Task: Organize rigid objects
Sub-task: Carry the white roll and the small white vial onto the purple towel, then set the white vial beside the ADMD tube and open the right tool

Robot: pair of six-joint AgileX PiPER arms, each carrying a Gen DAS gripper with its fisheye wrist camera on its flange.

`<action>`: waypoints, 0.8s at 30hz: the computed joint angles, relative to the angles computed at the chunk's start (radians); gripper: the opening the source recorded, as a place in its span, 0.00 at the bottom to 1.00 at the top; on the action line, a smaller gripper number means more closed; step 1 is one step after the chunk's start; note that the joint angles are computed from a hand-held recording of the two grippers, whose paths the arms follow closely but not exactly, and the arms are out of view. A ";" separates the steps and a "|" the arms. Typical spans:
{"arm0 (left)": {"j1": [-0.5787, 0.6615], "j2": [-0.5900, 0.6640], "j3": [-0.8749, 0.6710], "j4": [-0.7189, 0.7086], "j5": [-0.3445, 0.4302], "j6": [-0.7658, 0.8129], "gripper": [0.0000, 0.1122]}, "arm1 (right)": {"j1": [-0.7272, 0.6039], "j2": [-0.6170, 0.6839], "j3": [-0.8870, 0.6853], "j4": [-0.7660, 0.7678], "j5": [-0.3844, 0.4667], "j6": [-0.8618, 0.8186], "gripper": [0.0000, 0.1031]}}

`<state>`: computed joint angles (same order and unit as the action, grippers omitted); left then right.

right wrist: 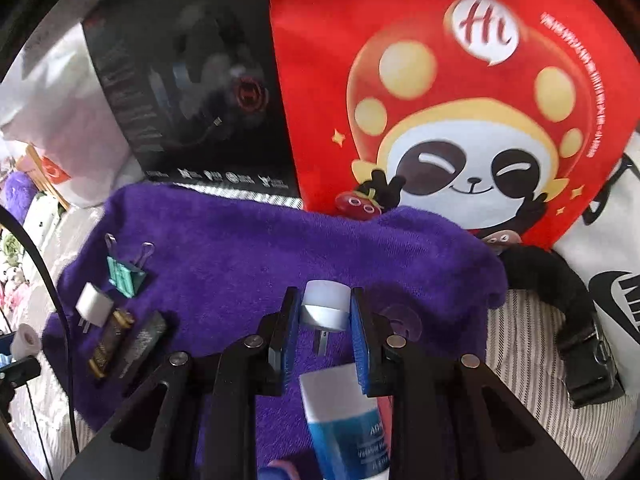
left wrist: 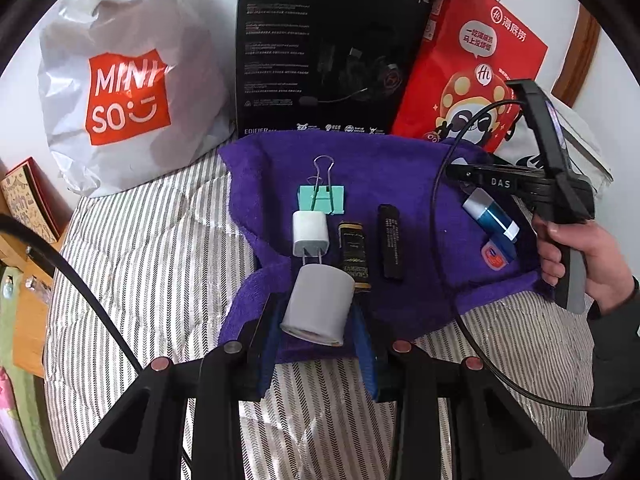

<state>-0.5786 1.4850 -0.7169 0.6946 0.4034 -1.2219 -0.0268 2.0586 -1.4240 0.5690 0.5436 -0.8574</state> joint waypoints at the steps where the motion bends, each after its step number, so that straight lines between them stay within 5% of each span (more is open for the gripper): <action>1: 0.003 -0.001 0.003 -0.003 -0.003 0.006 0.29 | 0.005 0.012 -0.011 -0.022 0.001 0.020 0.24; 11: 0.028 0.019 -0.003 -0.032 -0.036 0.052 0.29 | 0.021 0.084 -0.111 -0.153 0.095 0.132 0.24; 15: 0.027 0.038 -0.031 -0.042 -0.017 0.088 0.29 | 0.010 0.096 -0.133 -0.129 0.139 0.092 0.38; 24: 0.046 0.081 -0.090 -0.134 -0.034 0.208 0.29 | -0.031 -0.035 -0.003 -0.091 0.081 0.044 0.39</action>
<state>-0.5326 1.5657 -0.8074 0.5608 0.3693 -1.0140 -0.0580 2.0235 -1.4267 0.4776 0.6249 -0.8139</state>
